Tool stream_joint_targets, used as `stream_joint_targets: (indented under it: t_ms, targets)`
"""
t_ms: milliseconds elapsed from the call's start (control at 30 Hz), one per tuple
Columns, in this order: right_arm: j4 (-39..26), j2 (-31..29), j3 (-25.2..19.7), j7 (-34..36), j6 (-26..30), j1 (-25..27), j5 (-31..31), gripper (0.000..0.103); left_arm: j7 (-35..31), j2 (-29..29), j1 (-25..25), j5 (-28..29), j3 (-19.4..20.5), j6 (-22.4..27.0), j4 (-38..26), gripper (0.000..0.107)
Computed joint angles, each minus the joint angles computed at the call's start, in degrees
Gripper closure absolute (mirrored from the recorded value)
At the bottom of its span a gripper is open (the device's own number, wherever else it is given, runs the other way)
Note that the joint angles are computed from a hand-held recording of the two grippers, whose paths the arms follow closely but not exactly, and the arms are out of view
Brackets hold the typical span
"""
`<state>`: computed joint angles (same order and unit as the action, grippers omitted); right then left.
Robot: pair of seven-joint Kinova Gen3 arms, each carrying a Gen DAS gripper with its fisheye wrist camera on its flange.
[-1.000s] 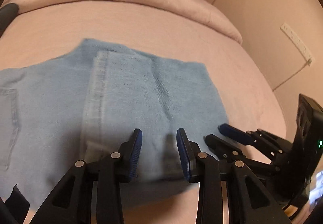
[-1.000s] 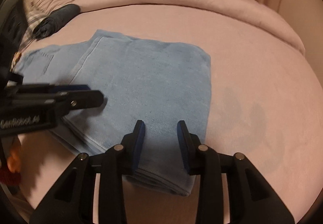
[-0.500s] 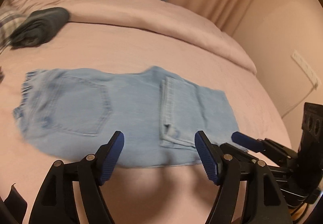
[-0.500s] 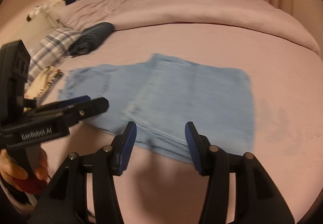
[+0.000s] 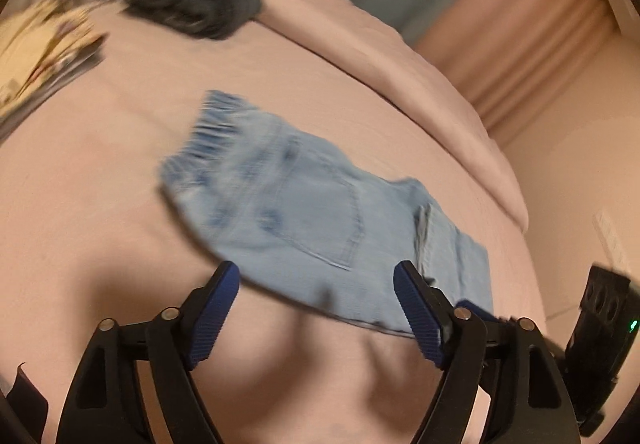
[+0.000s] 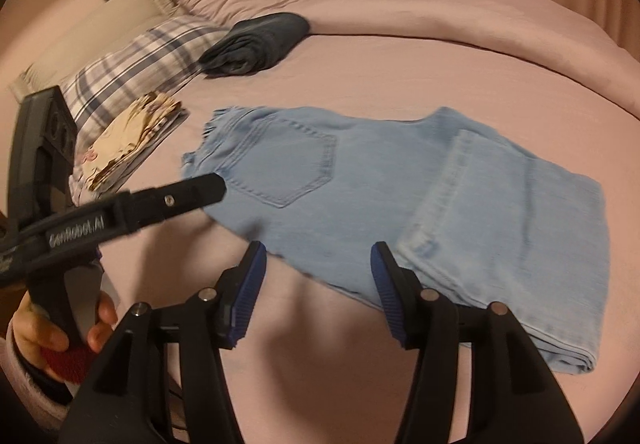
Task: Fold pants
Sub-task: 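Move the left tool to the elastic waistband and grasp it, then lift the waistband with the left tool and fold it over the legs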
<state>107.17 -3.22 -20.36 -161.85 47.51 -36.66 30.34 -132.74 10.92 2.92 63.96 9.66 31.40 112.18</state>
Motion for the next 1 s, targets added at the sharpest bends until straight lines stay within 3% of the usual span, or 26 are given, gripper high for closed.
stream_joint_targets:
  t_ms: [167, 233, 300, 400, 600, 800, 1000]
  targets:
    - [-1.0, 0.98, 0.7, 1.86, -1.14, -0.23, -1.92, 0.041, -3.83, 0.6, -4.47, 5.72, -2.25, 4.0, 1.71, 0.023]
    - [-1.2, 1.1, 1.0, 2.01, -1.95, -0.19, -2.52, 0.035, -5.63, 1.09, -5.7, 7.76, -2.94, 5.33, 2.11, 0.012]
    - [-0.99, 0.96, 1.43, 2.33, -3.54, 0.08, -3.51, 0.022, -7.78, 2.1, -7.08, 11.19, -3.49, 7.39, 2.56, 0.01]
    - [-0.81, 1.09, 1.83, 3.92, -5.78, 0.58, -5.32, 0.022, -9.96, 5.68, -8.98, 15.34, -4.08, 12.73, 1.2, 0.01]
    - [-1.4, 2.16, 2.33, 4.67, -6.6, 0.63, -6.37, 0.022, -8.28, 11.4, -8.35, 14.96, -3.24, 13.96, -3.5, 0.01]
    - [-1.74, 2.46, 2.97, 5.8, -6.5, 0.59, -7.1, 0.022, -2.97, 14.7, -7.5, 11.8, -1.82, 11.82, -8.73, 0.01]
    - [-1.6, 2.93, 3.5, 6.05, -7.83, 0.98, -7.72, 0.022, 1.09, 19.04, -9.85, 9.78, 1.28, 14.52, -14.2, 0.006]
